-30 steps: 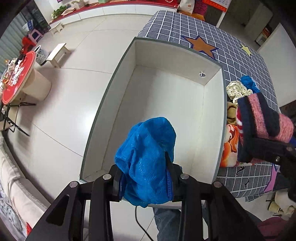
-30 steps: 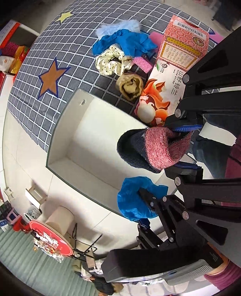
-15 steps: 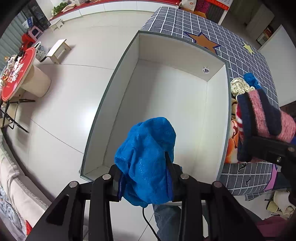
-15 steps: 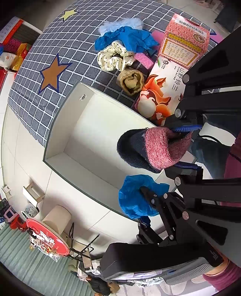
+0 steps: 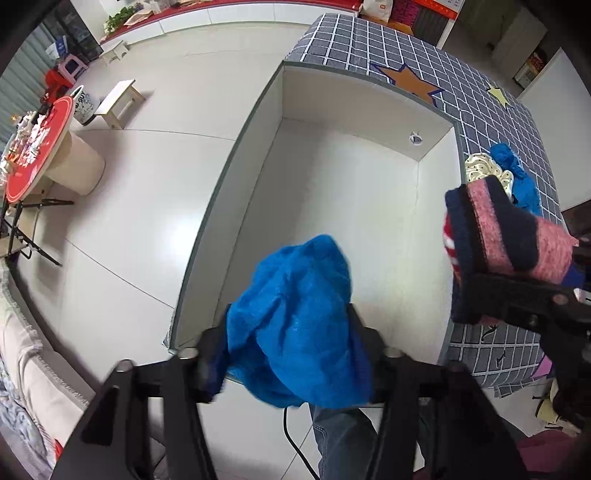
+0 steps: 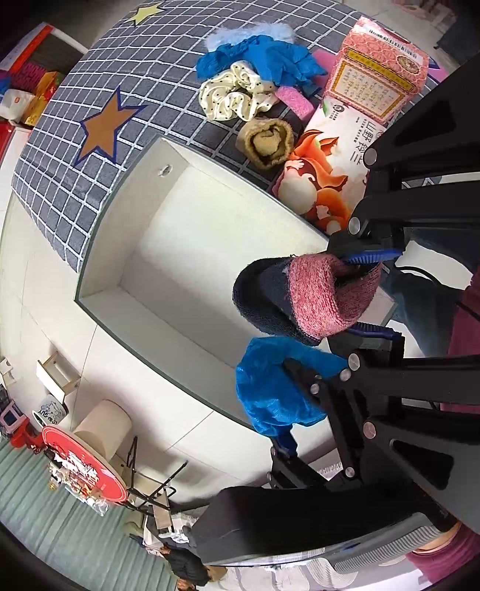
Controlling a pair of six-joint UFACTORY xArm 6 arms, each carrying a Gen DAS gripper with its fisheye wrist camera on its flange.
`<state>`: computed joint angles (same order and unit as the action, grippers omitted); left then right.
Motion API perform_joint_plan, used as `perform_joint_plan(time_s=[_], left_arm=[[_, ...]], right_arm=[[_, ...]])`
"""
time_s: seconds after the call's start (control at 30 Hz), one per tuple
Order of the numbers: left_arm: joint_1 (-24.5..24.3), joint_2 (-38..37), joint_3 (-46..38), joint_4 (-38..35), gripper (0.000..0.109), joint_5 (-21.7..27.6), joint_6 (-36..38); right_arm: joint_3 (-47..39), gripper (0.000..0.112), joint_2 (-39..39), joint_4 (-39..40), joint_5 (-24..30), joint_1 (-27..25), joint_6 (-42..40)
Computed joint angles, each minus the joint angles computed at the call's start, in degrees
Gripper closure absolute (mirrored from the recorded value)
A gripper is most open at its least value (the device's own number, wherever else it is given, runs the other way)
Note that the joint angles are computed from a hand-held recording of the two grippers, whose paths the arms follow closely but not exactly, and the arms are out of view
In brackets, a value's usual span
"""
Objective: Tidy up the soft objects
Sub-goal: 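Open both tools to drop the sock and blue cloth into the box, then grasp the light-blue fluffy scarf with the right tool while the left tool grasps a blue cloth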
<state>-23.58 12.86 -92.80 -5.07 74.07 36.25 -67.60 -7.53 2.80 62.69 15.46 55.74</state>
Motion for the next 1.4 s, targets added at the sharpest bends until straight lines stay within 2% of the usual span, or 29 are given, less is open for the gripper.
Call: perform_joint_plan(time_s=[0.07, 0.1, 0.13, 0.2, 0.3, 0.4, 0.47, 0.7, 0.87, 1.03, 1.17, 1.27, 1.4], left_arm=[[0.13, -0.06, 0.05, -0.15, 0.035, -0.14, -0.01], [0.26, 0.06, -0.14, -0.42, 0.031, 0.11, 0.00], [0.46, 0.40, -0.68, -1.00, 0.028, 0.72, -0.05], [1.00, 1.04, -1.72, -2.75, 0.027, 2.09, 0.08], [1.20, 1.30, -2.14, -3.47, 0.022, 2.65, -0.19], [1.59, 1.94, -3.19, -4.98, 0.021, 3.39, -1.01], [2.06, 2.31, -4.08, -6.73, 0.006, 3.51, -1.44], [1.74, 4.96, -10.68, -12.58, 0.006, 6.15, 0.22], [-1.61, 8.75, -19.14, -14.93, 0.006, 11.05, 1.47], [-7.85, 8.10, -19.28, -15.15, 0.006, 11.93, 4.52], [-13.73, 8.38, -19.10, -14.17, 0.006, 13.10, 5.51], [-17.33, 12.02, -23.51, -13.59, 0.006, 17.17, 3.48], [-22.11, 15.19, -26.63, -10.75, 0.006, 17.91, 1.05]], right_arm=[[-0.07, 0.084, 0.11, 0.02, -0.45, 0.01, -0.34], [-0.19, 0.078, 0.19, 0.03, -0.56, 0.05, -0.50], [-0.41, 0.060, 0.33, -0.04, -0.50, 0.12, -0.64], [-0.45, 0.035, 0.14, -0.86, -1.01, 0.39, -0.41], [-1.03, 0.033, -0.05, -2.90, -0.55, 0.79, 0.34], [-0.53, 0.016, -0.61, -2.71, -0.36, 0.62, 1.25], [0.83, 0.015, -1.73, -2.32, -1.21, 0.41, 2.30], [5.41, 0.015, -7.98, -2.18, -1.54, -2.31, 6.29], [9.41, 0.015, -16.91, -6.30, 2.44, -5.77, 11.57], [13.94, 0.015, -28.44, -10.54, 10.94, -10.46, 16.48], [19.38, 0.015, -37.97, -10.41, 16.52, -14.86, 18.88], [23.98, 0.015, -44.20, -8.69, 18.95, -19.10, 18.04], [29.46, 0.015, -50.82, -6.05, 22.02, -25.31, 14.03]])
